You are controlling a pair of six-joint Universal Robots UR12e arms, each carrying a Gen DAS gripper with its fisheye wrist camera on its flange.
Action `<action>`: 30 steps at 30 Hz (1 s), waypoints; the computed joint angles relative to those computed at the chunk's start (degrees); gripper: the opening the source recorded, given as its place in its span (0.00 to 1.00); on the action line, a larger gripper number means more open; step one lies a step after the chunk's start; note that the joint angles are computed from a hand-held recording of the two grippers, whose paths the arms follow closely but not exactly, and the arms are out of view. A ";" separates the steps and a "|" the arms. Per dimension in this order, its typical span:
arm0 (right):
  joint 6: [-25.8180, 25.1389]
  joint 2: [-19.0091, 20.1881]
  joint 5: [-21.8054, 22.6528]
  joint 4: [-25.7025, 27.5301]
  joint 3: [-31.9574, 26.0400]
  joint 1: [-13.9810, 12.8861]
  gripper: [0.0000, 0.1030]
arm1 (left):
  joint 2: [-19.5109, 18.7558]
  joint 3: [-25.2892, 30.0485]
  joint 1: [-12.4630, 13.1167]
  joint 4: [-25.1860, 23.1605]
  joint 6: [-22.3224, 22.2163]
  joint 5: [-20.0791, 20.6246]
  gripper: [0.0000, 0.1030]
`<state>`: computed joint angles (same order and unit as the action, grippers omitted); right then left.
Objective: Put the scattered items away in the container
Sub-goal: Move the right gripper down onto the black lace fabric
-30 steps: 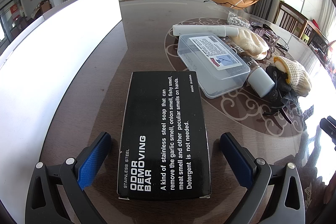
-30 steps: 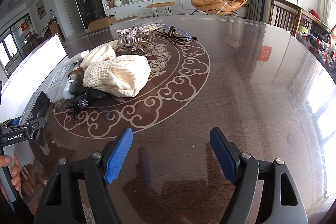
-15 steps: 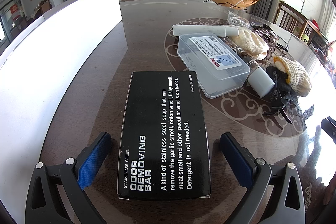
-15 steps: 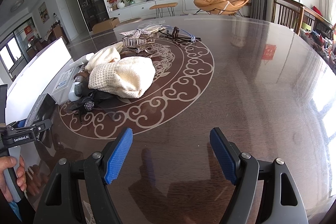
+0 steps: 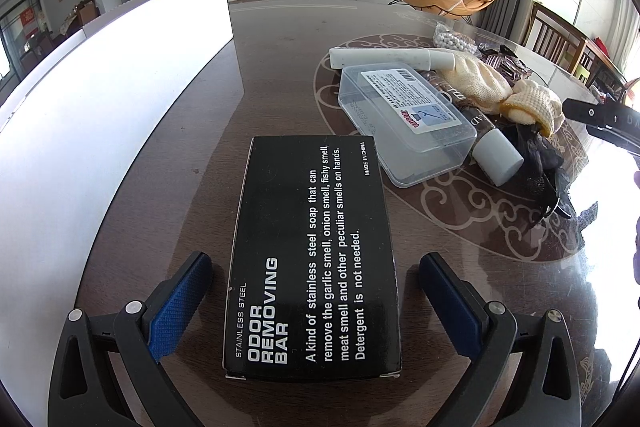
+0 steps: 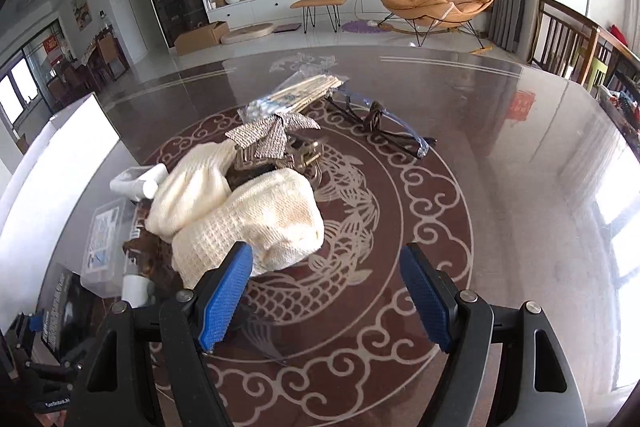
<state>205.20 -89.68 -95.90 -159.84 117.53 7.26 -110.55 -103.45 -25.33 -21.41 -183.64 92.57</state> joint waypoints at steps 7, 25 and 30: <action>-6.80 -1.17 9.04 -1.12 3.40 2.19 0.75 | -0.02 0.02 0.00 0.00 -0.01 0.00 1.00; -14.39 2.40 7.12 1.60 0.81 3.43 0.75 | -0.03 0.16 -0.08 -0.11 -0.08 0.15 1.00; -16.48 4.61 3.30 2.65 -1.57 4.49 0.75 | -0.04 0.17 -0.07 -0.10 -0.06 0.17 1.00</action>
